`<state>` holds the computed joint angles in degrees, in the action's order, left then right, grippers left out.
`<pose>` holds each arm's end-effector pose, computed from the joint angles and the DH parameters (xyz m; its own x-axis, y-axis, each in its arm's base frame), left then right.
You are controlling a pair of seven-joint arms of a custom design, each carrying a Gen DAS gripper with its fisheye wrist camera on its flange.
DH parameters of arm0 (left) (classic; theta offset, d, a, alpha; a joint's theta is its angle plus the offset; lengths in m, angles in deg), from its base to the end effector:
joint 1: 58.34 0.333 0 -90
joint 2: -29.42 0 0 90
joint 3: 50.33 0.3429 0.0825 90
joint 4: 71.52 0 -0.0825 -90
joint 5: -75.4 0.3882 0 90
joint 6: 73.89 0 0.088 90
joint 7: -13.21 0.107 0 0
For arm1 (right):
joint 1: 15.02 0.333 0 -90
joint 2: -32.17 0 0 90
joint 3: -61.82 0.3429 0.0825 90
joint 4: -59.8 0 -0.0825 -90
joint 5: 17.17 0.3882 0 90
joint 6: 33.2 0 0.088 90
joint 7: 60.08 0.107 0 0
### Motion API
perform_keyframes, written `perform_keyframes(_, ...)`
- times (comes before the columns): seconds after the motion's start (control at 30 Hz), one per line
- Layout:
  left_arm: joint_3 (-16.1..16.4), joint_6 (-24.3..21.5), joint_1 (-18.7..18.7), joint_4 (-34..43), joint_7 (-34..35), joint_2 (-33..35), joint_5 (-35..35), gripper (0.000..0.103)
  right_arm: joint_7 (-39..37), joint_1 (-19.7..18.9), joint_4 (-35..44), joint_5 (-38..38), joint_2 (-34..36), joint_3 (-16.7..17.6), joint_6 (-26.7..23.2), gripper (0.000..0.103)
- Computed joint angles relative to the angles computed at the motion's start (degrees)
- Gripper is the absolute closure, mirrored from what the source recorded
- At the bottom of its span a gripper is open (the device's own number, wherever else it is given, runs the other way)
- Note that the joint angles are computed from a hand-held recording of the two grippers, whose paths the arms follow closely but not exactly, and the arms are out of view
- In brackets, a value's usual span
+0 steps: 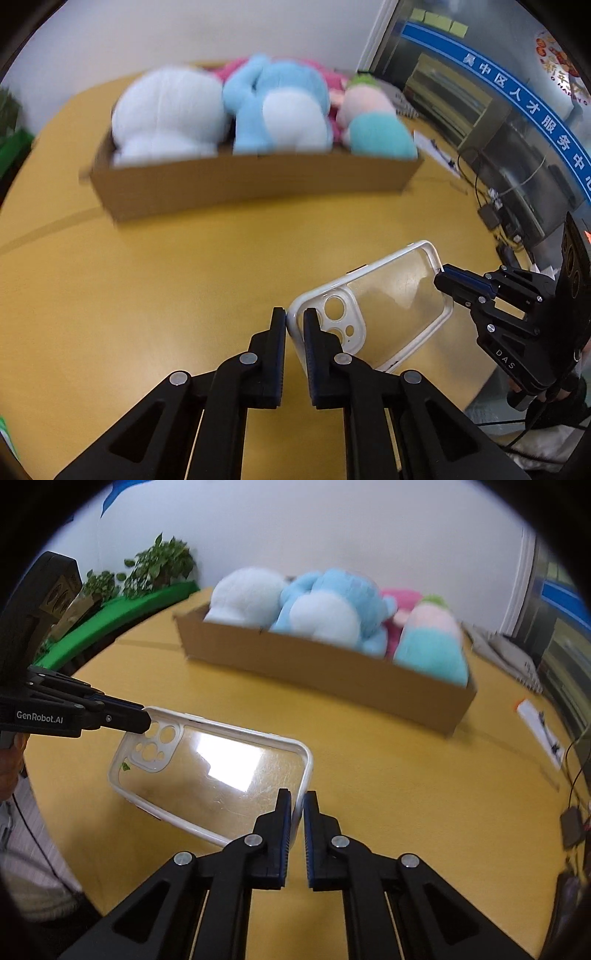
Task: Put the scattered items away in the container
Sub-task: 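Lift the phone case with both grippers and lower it onto the plushes in the box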
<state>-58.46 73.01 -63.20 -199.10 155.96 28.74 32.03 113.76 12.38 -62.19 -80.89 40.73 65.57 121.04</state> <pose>0.5433 -0.1147 0.4359 -0.5810 -0.7878 0.2043 -0.7411 0.4084 -0.5329 0.4928 0.3310 0.3941 -0.0086 -0.9990 0.0443 -0.7363 -0.0236 -0.6763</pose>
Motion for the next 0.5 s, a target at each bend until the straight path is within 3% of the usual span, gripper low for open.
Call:
perform_keyframes(0.13, -1.0, 0.8, -0.1, 9.9, -0.6, 5.2, 1.1, 0.094, -0.7, -1.4, 6.2, -3.8, 1.5, -1.9, -1.7, 0.097)
perform_keyframes(0.3, -3.3, 0.9, 1.1, 22.8, -3.0, 12.7, 4.1, 0.094, -3.4, -3.8, 14.3, -4.8, 5.1, -4.3, -0.5, 0.097)
perform_keyframes(0.5, -4.5, -2.4, 1.0, 43.5, -12.3, 25.5, 14.5, 0.094, -10.1, -5.1, 26.3, -1.0, 12.1, -7.9, 1.5, 0.097)
